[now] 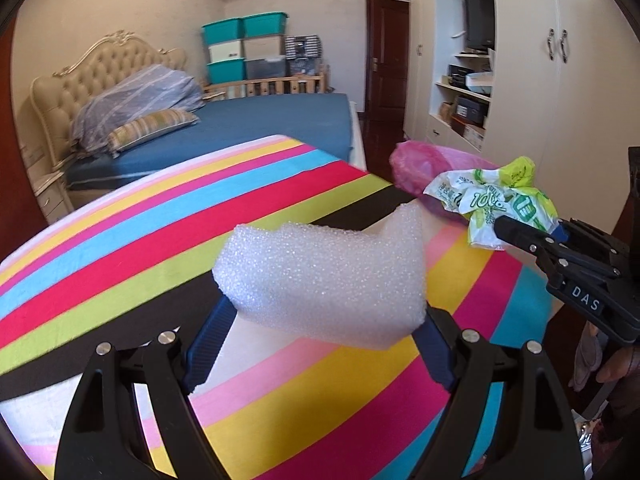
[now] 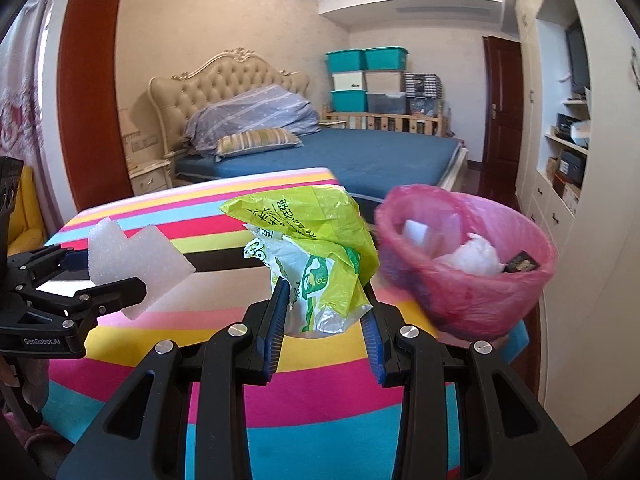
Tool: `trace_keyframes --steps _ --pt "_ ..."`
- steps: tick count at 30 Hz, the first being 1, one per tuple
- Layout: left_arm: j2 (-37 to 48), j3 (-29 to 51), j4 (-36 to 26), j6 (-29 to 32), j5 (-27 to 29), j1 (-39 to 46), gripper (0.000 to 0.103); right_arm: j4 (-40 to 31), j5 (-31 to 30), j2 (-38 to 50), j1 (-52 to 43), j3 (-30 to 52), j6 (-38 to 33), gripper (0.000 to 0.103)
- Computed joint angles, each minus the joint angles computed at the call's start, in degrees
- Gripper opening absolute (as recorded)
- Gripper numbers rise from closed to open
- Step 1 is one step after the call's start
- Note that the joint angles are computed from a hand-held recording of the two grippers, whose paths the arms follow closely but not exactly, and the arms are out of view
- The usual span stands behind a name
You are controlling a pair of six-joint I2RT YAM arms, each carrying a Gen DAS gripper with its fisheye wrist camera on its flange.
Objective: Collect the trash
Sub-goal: 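Carry the snack bag and foam block over the pink bin and open both tools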
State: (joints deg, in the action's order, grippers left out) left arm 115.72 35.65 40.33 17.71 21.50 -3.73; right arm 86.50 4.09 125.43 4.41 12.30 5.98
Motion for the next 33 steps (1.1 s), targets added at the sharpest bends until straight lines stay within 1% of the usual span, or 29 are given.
trace_keyframes --steps 4,7,11,17,21,26,33 --pt "-0.8 2.73 -3.48 -1.12 -0.01 -3.93 0.08 2.05 -3.35 0.07 -6.3 -1.27 -0.66 0.034" --pt "-0.79 5.44 -5.81 -2.58 -1.12 -7.45 0.08 2.79 -6.51 -0.35 -12.21 -1.76 -1.37 0.035" --pt "-0.14 9.96 -9.38 -4.63 -2.55 -12.32 0.08 0.69 -10.25 -3.07 -18.9 -1.57 -2.45 0.035" --pt "1.79 17.17 -13.7 -7.9 -3.65 -18.3 0.081 -8.13 -15.09 -9.86 -27.34 1.92 -4.25 0.035" --pt "4.9 22.74 -15.12 -9.62 -5.49 -21.26 0.081 -15.43 -16.83 -11.8 -30.74 6.93 -5.38 0.035" --pt "9.67 30.29 -17.01 -11.6 -9.0 -24.73 0.081 -23.28 -18.8 -10.7 -33.64 14.23 -6.93 0.035" --pt "14.85 39.27 -20.58 -14.05 -11.48 -27.46 0.081 -29.13 -18.3 -7.85 -33.72 20.93 -8.28 0.035"
